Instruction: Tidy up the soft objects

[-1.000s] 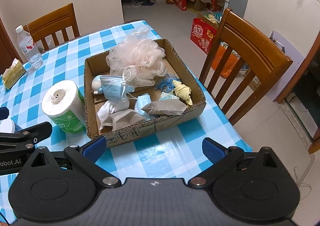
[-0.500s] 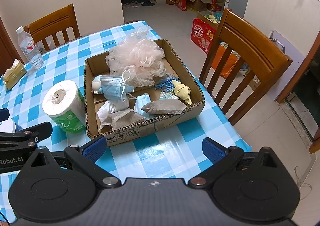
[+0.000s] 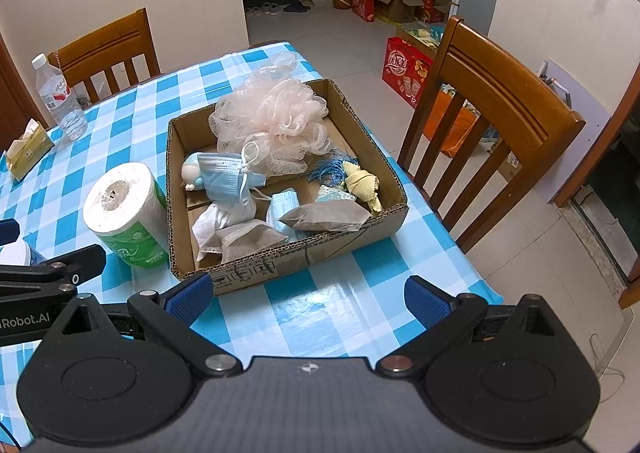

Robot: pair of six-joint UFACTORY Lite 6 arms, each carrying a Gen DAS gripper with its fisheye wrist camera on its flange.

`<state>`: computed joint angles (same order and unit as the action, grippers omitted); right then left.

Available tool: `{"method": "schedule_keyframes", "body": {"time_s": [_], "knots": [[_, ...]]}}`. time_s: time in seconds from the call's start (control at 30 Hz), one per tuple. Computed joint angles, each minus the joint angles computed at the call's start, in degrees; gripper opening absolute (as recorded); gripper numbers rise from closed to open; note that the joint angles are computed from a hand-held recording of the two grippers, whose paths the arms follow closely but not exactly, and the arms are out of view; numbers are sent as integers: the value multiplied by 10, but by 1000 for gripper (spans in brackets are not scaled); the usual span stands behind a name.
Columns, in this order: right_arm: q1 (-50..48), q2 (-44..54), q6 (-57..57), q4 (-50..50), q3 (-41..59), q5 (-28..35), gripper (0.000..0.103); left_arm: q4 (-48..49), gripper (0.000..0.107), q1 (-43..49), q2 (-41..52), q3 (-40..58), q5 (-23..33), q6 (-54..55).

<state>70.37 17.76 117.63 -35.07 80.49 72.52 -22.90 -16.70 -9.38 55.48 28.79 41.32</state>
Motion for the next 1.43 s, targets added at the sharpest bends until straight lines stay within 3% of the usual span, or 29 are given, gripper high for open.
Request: {"method": "schedule_keyframes", "body": {"time_s": [1.43], "knots": [[-15,-17,-1,-5,-37,-30,103,12,101,2,17,12,-2,-13]]}}
